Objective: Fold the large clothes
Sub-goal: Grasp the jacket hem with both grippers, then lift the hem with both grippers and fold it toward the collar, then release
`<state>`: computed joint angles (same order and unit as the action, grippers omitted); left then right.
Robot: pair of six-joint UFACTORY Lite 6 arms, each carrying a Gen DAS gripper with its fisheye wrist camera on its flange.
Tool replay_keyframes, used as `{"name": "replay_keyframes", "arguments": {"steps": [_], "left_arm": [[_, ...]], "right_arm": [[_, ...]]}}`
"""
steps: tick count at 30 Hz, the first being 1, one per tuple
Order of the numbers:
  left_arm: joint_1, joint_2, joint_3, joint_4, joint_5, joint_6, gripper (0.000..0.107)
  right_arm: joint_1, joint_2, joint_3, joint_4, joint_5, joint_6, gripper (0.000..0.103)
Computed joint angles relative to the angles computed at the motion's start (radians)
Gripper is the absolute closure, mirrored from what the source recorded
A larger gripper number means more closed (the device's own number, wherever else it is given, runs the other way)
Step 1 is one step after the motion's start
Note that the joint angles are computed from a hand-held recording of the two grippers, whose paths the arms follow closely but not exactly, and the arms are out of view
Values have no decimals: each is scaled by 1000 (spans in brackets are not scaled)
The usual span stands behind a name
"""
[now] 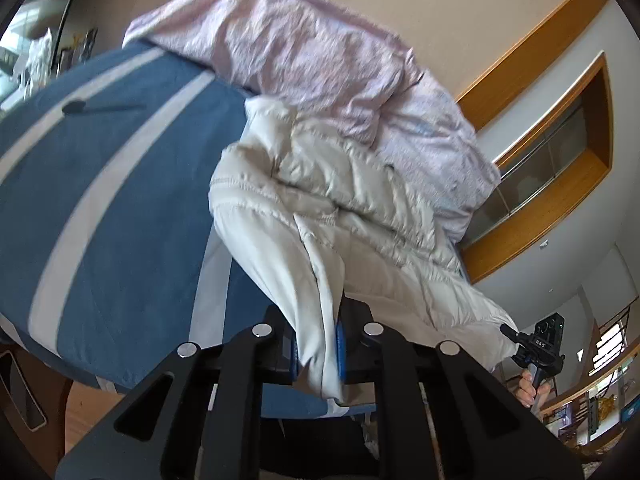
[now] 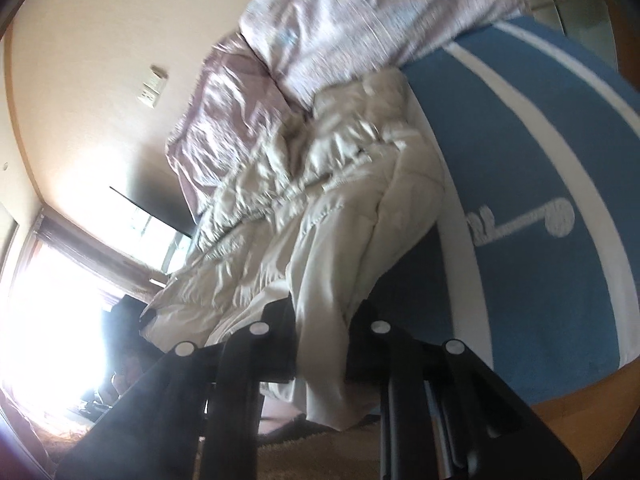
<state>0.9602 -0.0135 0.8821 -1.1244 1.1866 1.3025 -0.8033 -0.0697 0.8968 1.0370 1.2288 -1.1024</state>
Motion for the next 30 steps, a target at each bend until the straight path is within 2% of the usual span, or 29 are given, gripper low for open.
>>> {"name": "replay_keyframes", "arguments": {"steps": [7, 12, 18, 23, 27, 28, 30], "left_arm": [[36, -43, 58, -66, 71, -21, 96], [-8, -3, 178, -122, 62, -80, 96], [-157, 127, 431, -183, -59, -217, 96], [-310, 285, 722, -134, -224, -366, 96], [-427, 552, 1110, 26, -320, -610, 96], [-444, 623, 1215, 82, -322, -679, 96], [-487, 781, 1424, 168, -358, -801, 96]], "right_arm": [[-36, -91, 13, 109, 81, 16, 86], [15, -47, 121, 216, 56, 74, 86], [143, 79, 335, 323, -94, 180, 86], [301, 269, 610, 344, -307, 281, 86], [415, 509, 926, 220, -464, 476, 86], [434, 576, 1023, 151, -473, 560, 86], [499, 737, 1232, -12, -561, 741, 85]]}}
